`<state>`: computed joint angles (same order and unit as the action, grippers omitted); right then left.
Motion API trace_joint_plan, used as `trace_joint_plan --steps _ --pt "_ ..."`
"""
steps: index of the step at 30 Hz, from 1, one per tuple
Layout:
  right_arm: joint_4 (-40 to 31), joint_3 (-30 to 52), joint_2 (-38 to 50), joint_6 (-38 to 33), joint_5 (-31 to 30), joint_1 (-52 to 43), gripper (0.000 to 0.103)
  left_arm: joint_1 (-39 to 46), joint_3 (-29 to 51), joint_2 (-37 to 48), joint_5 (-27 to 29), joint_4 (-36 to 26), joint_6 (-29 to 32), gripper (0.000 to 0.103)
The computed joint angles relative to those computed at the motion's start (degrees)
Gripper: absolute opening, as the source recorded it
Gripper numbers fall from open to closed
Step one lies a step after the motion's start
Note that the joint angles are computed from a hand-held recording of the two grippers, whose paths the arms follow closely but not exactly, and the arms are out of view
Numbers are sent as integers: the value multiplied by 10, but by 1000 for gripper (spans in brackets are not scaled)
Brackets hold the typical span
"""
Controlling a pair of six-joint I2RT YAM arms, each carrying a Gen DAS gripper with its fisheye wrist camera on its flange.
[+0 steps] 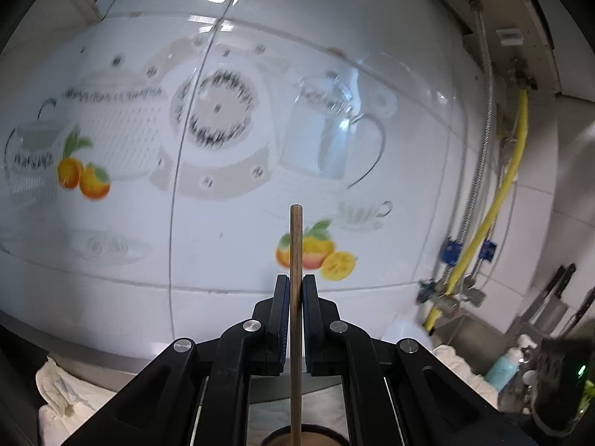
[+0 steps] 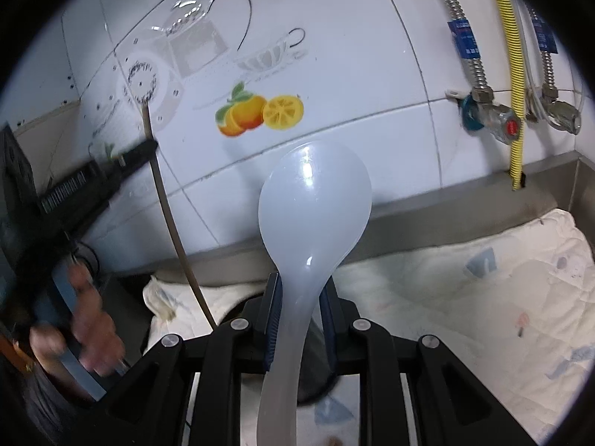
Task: Organize utensils
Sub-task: 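Lift the spoon with the right tool while the left tool carries the chopstick to the pot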
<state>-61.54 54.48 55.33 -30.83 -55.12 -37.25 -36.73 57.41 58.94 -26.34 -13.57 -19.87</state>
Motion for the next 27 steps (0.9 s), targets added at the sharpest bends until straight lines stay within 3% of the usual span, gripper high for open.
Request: trace_joint_plan --steps 8,16,21,27 --pt "257 -81 -50 234 39 116 24 8 -87 -13 11 58 -25 6" --pt "412 -151 -61 322 101 191 24 3 -122 -42 11 41 -40 6" --pt "422 -173 -63 307 131 214 24 15 -134 -52 31 23 -46 6" --pt "347 -168 -91 241 135 195 23 23 -132 -46 43 -15 -59 6"
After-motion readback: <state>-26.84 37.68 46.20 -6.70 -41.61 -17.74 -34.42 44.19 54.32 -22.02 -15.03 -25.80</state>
